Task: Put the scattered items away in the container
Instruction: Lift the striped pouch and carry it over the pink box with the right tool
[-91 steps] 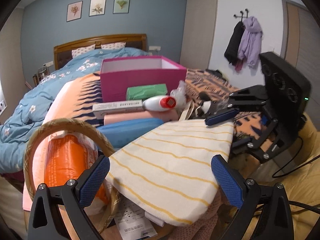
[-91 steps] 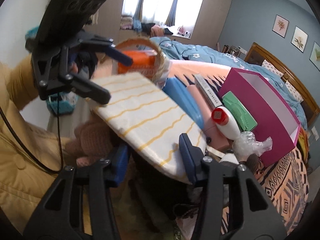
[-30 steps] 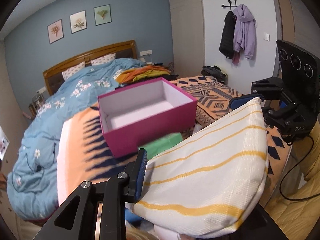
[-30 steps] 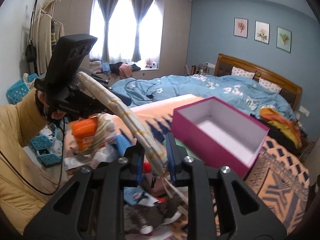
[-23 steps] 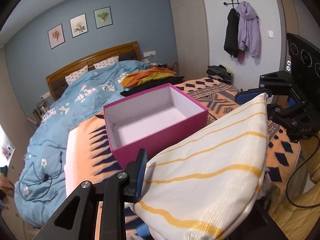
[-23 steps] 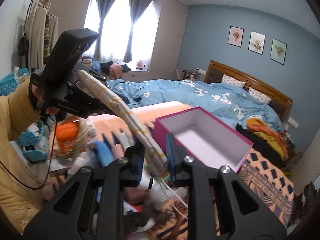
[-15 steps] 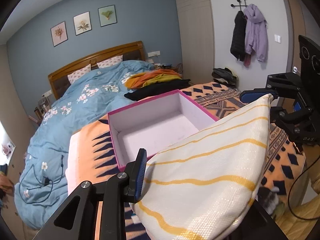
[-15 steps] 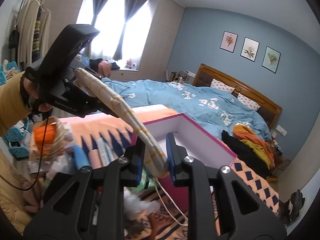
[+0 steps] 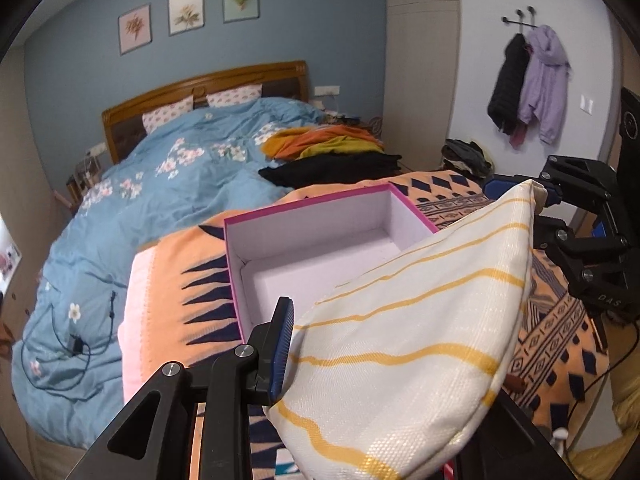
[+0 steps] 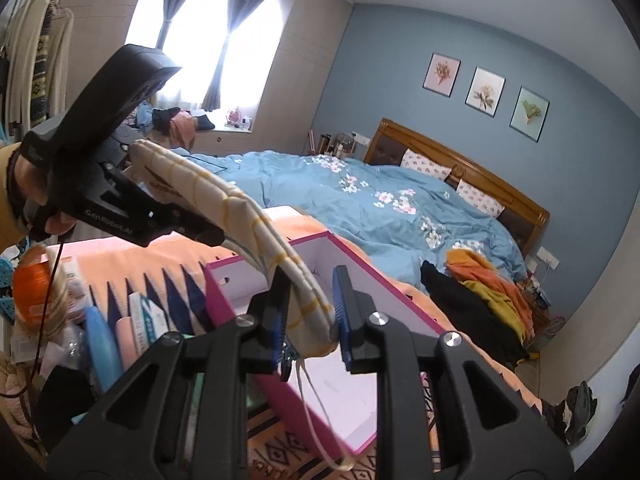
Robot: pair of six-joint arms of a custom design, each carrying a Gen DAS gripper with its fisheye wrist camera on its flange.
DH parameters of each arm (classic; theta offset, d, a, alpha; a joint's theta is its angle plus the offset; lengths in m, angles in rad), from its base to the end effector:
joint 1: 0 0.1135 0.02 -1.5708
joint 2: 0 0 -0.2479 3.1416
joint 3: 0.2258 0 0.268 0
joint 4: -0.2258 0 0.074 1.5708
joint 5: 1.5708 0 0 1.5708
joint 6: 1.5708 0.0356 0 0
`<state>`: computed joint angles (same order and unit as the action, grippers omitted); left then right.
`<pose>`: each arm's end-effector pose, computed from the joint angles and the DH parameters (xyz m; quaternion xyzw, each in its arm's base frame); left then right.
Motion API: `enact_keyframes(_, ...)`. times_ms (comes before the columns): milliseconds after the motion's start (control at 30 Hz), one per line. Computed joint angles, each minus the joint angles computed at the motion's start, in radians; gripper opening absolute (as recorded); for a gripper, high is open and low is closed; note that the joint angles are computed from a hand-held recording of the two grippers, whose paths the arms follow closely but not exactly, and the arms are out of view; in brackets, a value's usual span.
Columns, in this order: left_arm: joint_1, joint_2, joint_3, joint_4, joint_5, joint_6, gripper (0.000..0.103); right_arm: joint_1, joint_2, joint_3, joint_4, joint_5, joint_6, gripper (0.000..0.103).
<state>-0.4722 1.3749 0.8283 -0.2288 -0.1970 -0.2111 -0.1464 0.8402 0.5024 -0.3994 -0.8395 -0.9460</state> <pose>0.2738 -0.1320 0.1959 0.0817 0.9146 -0.0437 0.3935 0.1951 -0.0020 0.2025 -0.4770 0.7049 0.1264 0.5095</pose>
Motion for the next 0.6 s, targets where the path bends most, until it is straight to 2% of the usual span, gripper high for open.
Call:
enact_keyframes(267, 0.124, 0.247, 0.154, -0.004, 0.134, -0.019, 0.028, 0.14, 0.316, 0.128, 0.164, 0.168, 0.085, 0.024)
enact_keyframes(467, 0.18, 0.451, 0.3, -0.032, 0.182, -0.032, 0.028, 0.195, 0.566, 0.249, 0.225, 0.246, 0.13, 0.024)
enact_keyframes(600, 0.2, 0.571, 0.396, -0.069, 0.204, -0.043, 0.028, 0.212, 0.716, 0.345, 0.21, 0.27, 0.159, 0.024)
